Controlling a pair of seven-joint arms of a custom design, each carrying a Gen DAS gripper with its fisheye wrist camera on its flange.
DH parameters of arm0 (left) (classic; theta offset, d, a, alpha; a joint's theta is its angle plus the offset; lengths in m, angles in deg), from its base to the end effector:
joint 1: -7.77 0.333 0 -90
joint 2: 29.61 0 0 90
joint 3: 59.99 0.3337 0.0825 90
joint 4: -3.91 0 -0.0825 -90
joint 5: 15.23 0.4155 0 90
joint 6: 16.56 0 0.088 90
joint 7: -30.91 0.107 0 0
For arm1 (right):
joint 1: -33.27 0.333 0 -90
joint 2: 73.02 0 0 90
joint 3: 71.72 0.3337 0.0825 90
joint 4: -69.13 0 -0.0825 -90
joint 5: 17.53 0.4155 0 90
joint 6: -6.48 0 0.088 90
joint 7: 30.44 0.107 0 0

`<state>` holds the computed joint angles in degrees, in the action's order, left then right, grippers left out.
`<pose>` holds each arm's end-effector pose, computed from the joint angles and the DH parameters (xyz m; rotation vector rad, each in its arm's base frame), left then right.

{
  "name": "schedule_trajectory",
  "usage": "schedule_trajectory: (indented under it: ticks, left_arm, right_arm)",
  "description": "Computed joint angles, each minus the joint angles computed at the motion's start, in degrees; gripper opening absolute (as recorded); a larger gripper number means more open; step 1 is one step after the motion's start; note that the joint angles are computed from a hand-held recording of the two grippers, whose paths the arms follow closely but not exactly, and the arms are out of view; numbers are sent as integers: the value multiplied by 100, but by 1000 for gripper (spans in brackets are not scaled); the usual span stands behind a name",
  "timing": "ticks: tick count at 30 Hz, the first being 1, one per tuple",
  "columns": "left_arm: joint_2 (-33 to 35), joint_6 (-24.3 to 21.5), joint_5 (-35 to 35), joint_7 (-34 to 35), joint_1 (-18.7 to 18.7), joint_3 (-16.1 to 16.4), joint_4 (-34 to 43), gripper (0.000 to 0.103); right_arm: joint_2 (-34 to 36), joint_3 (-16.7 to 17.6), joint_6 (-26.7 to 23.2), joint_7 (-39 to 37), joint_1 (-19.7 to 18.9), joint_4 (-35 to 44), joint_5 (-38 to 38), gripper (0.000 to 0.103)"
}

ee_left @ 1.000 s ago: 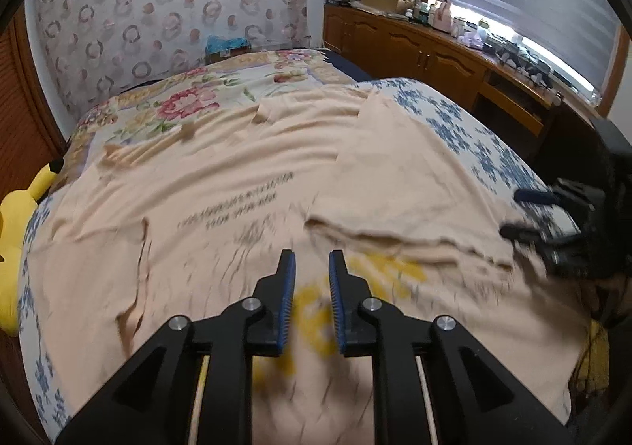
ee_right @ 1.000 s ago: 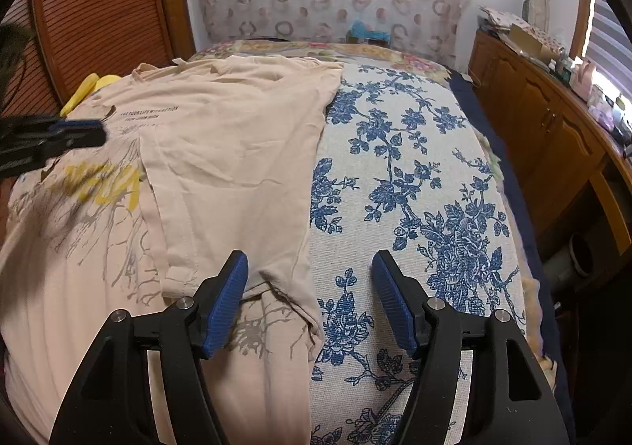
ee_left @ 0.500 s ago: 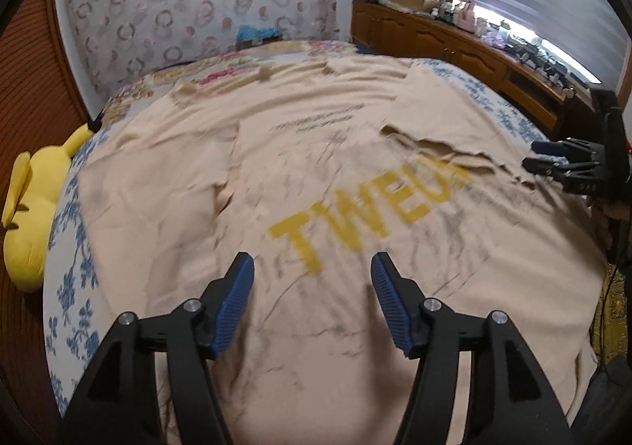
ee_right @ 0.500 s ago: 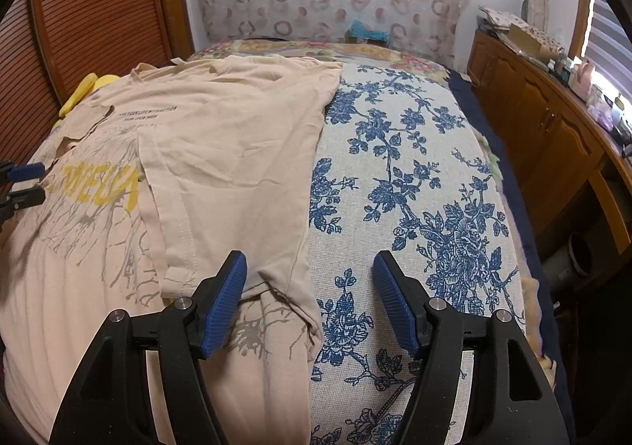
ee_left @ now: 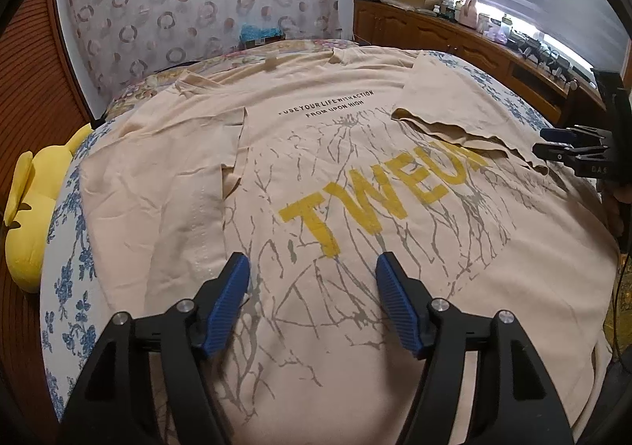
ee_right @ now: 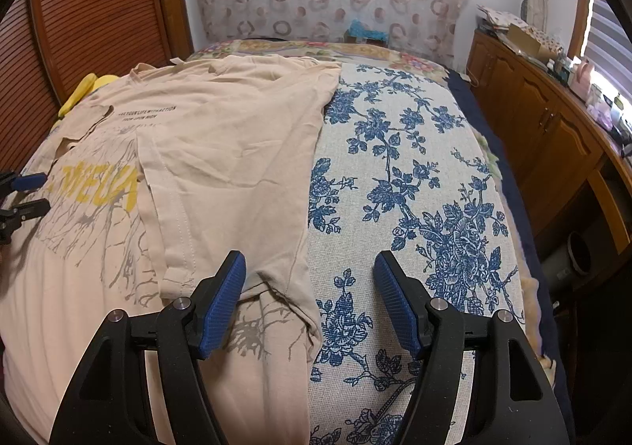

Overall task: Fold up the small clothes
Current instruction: 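Move the left tool to the peach T-shirt edge and close on it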

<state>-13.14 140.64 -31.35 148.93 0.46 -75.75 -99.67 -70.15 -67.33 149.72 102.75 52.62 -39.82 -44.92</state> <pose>0.6618 -0.2505 0.4655 -1.2243 2.4118 -0.8863 0.5906 0.2620 0.5383 -1.8179 1.8822 -0.6494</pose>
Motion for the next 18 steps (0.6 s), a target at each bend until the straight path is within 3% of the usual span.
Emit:
schedule_trajectory:
  ticks: [8, 12, 18]
  left_arm:
    - [15, -81, -8, -36, 8, -3, 53, 71]
    - [-11, -347, 36, -100, 2, 37, 123, 71]
    - [-85, -183, -357, 38, 153, 33, 235, 71]
  right_arm:
    - [-7, 4, 7, -244, -16, 9, 142, 70]
    - [-9, -34, 397, -796, -125, 46, 723, 70]
    - [508, -127, 268, -1288, -153, 868, 708, 70]
